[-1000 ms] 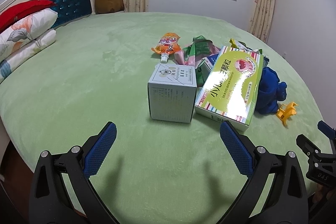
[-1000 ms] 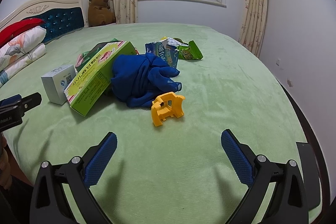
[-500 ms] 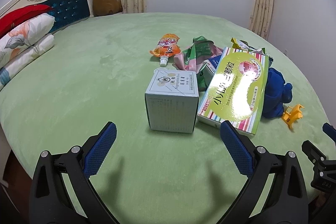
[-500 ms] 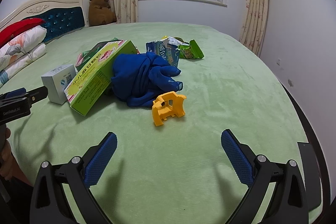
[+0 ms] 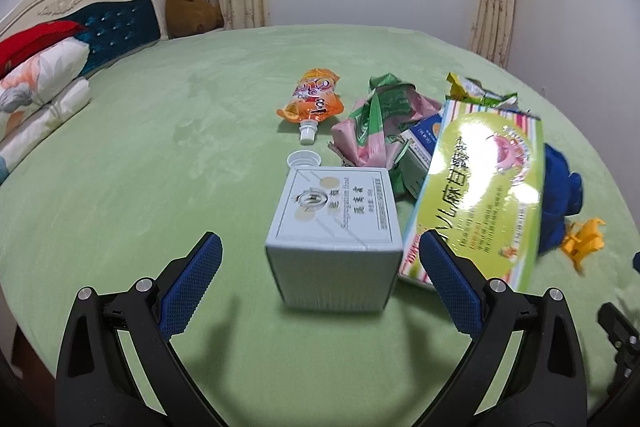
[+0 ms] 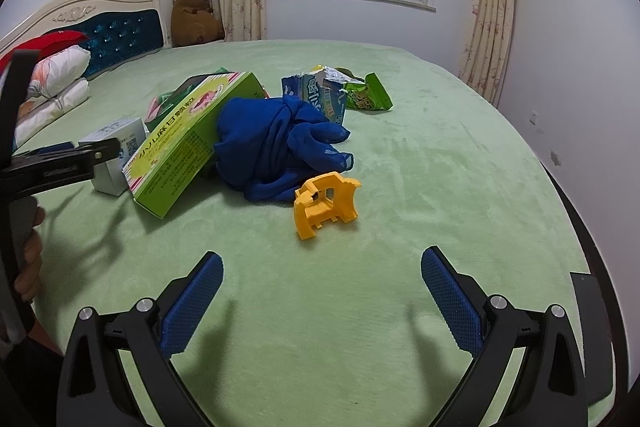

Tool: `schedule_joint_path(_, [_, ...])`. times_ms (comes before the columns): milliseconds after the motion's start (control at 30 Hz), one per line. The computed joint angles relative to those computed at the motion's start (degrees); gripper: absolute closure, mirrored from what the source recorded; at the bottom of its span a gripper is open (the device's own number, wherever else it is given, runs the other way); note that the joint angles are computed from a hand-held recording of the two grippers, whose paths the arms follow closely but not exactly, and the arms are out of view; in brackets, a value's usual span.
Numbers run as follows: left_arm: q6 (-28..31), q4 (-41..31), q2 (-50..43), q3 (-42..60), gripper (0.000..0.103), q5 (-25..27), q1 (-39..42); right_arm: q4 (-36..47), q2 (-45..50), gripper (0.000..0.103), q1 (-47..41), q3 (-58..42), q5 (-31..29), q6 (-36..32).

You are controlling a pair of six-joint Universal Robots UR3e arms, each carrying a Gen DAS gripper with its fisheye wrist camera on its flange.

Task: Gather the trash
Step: 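Grasp the white box with the left tool while the right tool grasps the green-yellow box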

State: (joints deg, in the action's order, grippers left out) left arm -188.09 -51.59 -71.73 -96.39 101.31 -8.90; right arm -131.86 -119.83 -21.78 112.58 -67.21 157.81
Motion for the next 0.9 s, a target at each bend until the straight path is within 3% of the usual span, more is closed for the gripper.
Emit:
schedule_joint_path(333, [2.3,4.8,-3.9,-0.8,0.01,-4.6,2.9,-2.6,2.1,0.005,3.3,-0.1,-2.5,0.6])
schedule_joint_path(367, [2.3,4.6,-3.7,-1.0,0.014,-6.0,3.9,-2.9,2.1,0.005,3.6,-0.1,-2.6,0.9])
schedule_joint_path(400, [2.5,4.1,-3.6,-0.9,0.036,-7.5,4.8,-3.3,2.2,0.005,3.8,0.0,-2.8,1.0])
schedule_joint_path(433, [2.7,2.8,-3.8,-0.4,0.044,-8.8,5.5,-3.4,2.4,0.005,4.0,-0.1,-2.8,1.1])
schedule_joint_path(733, [2.7,3.4,-1.3,-1.2,0.044,-6.0,2.9,0.0,1.2,0.005,1.4,-0.3,2.1,0.6])
schedule_joint_path(900, [1.0,-0.4,5.9,-2.9,0.044,-3.4,2.2,8.0,-2.4,0.005,-5.1,-1.4,13.7,-0.7])
